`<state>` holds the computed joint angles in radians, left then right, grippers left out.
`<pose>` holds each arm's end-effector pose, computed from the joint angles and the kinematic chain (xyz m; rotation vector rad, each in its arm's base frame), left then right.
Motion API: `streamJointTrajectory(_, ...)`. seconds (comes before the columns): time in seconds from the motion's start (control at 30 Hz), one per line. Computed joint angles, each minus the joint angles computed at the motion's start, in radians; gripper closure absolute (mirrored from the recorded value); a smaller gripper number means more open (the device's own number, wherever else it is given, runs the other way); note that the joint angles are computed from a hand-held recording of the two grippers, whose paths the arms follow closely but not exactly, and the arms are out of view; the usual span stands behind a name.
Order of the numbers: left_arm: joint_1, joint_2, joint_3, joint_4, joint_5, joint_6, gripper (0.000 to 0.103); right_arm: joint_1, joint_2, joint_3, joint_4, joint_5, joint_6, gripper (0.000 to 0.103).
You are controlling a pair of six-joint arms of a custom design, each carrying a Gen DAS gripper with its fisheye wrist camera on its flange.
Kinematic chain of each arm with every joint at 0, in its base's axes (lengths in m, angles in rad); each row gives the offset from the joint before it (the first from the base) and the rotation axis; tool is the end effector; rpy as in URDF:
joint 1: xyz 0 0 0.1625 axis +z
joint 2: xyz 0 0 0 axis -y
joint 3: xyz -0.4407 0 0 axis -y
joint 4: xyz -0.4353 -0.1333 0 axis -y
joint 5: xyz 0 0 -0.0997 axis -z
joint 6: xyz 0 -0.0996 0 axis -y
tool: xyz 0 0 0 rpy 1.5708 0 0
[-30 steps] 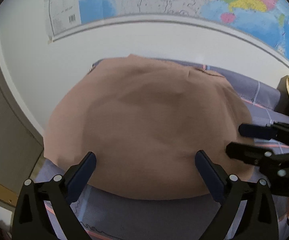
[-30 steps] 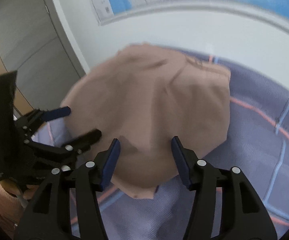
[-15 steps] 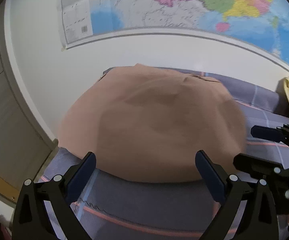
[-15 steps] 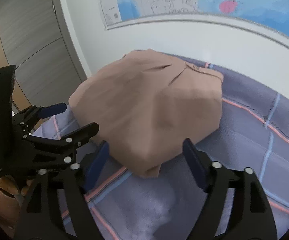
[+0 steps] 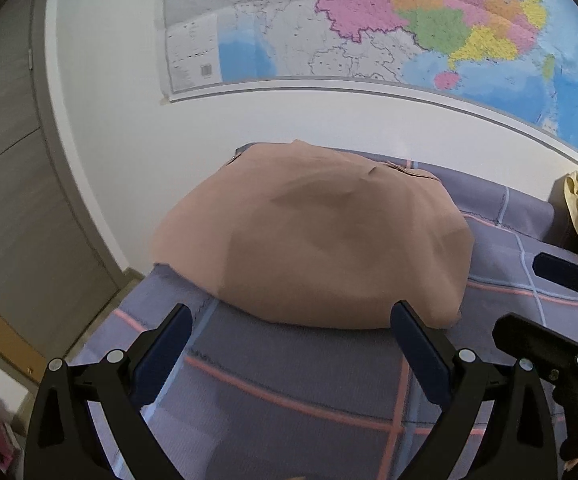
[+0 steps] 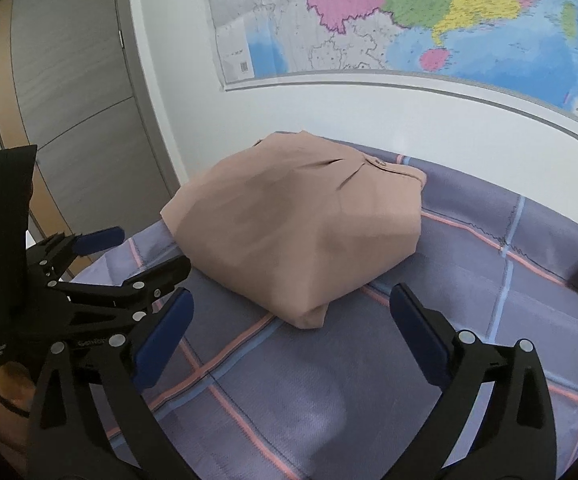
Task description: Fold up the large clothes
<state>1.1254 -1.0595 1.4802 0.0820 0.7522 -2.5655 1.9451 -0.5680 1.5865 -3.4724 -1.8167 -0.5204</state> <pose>-0.0832 -0.6524 0.2489 0.5364 2.0193 -1.1369 0.3713 -0.6469 0.0447 0.9840 -2.4006 1.1976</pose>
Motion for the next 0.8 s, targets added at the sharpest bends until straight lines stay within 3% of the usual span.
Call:
streamJointTrajectory(0.17, -0.011, -0.018, 0.028, 0.013, -0.005, -0.072, 0.007, -0.005, -0.015, 0.038, -0.015, 0.011, 0.010, 0.006)
streamJointTrajectory(0.43, -0.030, -0.037, 0.073, -0.021, -0.038, -0.066, 0.007, -0.016, -0.044, 0.099, -0.053, 0.072, 0.008, 0.006)
streamJointTrajectory(0.63, -0.038, -0.059, 0.115, -0.062, -0.057, -0.048, 0.007, -0.008, -0.052, 0.123, -0.069, 0.044, 0.013, 0.006)
streamJointTrajectory(0.8, -0.050, -0.077, 0.144, -0.089, -0.072, -0.043, 0.007, -0.019, -0.067, 0.156, -0.099, 0.080, 0.040, 0.006)
